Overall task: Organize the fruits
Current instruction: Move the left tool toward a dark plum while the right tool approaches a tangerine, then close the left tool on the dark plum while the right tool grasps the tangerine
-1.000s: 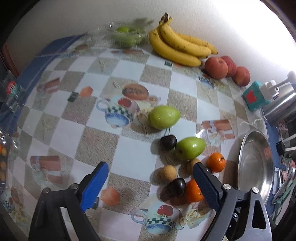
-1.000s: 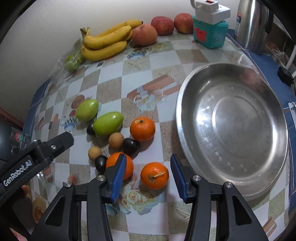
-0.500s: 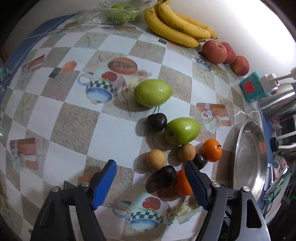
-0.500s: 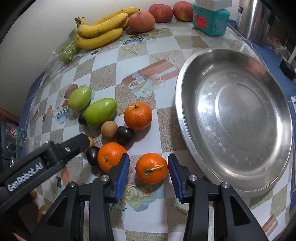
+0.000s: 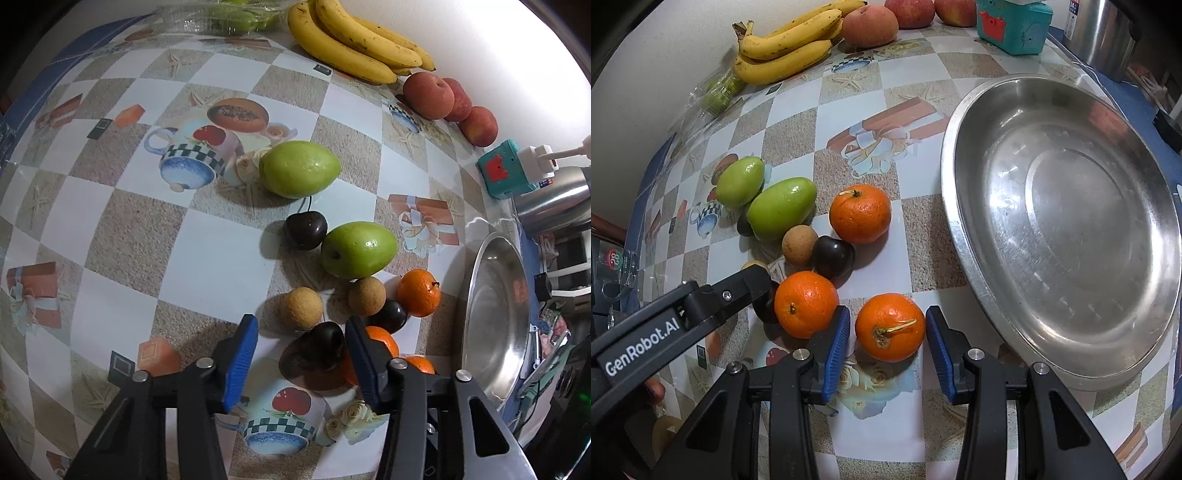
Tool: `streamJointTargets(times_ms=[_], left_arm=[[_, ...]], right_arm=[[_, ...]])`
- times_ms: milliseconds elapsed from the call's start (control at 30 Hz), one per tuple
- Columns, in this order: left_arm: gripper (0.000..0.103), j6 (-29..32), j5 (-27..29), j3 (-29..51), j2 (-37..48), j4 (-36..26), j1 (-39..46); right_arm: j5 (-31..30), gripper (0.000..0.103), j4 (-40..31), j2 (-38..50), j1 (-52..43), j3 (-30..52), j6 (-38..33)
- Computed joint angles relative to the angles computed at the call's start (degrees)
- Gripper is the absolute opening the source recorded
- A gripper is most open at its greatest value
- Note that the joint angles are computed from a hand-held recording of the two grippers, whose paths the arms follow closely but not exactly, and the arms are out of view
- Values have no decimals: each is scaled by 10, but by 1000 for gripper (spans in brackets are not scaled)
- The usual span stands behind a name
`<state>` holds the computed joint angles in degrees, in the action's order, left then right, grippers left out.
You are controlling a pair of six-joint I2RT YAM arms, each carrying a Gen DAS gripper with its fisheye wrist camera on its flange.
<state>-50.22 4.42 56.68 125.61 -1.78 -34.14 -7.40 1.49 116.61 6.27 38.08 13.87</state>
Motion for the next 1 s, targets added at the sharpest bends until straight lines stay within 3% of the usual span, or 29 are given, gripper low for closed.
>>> streamJointTargets(times_ms=[500,1000], left_arm=[[22,1,22,-8,-2,26,-3],[21,-18,44,-29,-9,53,6]], right_arm=[[0,44,1,12,7,11,5],[-3,44,-1,7,7,9,5]])
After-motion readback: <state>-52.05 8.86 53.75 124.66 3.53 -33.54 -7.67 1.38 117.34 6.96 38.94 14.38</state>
